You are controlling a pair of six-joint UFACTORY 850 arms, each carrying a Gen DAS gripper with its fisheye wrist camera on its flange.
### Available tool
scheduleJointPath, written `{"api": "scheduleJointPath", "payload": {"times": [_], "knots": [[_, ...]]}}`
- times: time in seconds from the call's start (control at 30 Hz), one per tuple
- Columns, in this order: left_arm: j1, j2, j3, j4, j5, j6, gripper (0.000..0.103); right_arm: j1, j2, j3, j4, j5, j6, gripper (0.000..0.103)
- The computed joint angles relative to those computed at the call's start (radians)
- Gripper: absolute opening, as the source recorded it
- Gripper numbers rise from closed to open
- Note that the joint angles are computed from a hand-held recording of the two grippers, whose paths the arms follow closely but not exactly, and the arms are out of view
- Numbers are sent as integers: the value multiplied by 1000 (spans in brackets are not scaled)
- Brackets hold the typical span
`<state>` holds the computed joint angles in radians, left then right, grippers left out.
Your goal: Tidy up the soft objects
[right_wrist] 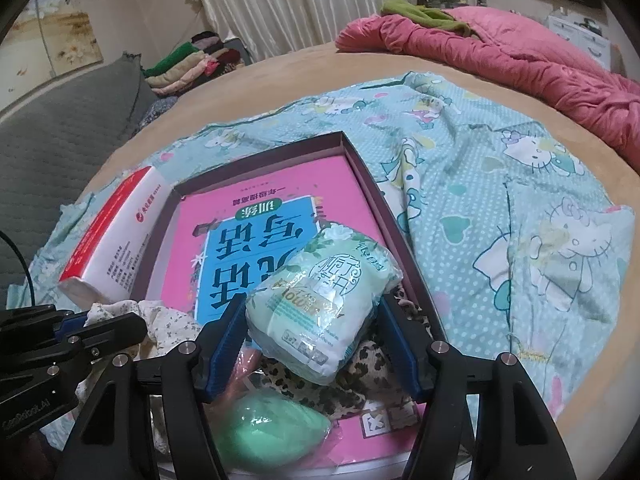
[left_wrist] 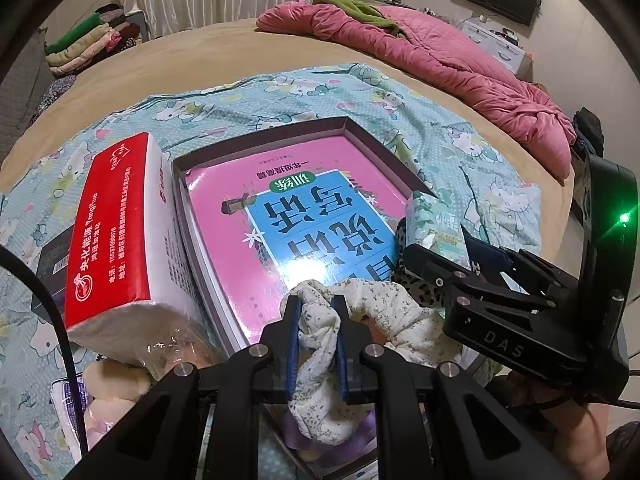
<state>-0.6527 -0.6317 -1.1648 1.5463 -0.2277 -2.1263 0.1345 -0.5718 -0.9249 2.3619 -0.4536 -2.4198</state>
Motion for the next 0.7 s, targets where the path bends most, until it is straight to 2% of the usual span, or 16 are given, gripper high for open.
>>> {"api": "scheduleJointPath", "payload": {"times": [0.2, 0.57, 0.7], "knots": [[-1, 2, 2, 10, -13, -17, 15, -7, 5, 8, -33, -31, 26, 72], [-2, 1, -2, -50, -15, 45, 15, -5, 29, 35, 48, -67, -59, 74], [1, 2, -3, -59, -7, 42, 19, -19, 40, 49, 88, -96, -78, 75]]}}
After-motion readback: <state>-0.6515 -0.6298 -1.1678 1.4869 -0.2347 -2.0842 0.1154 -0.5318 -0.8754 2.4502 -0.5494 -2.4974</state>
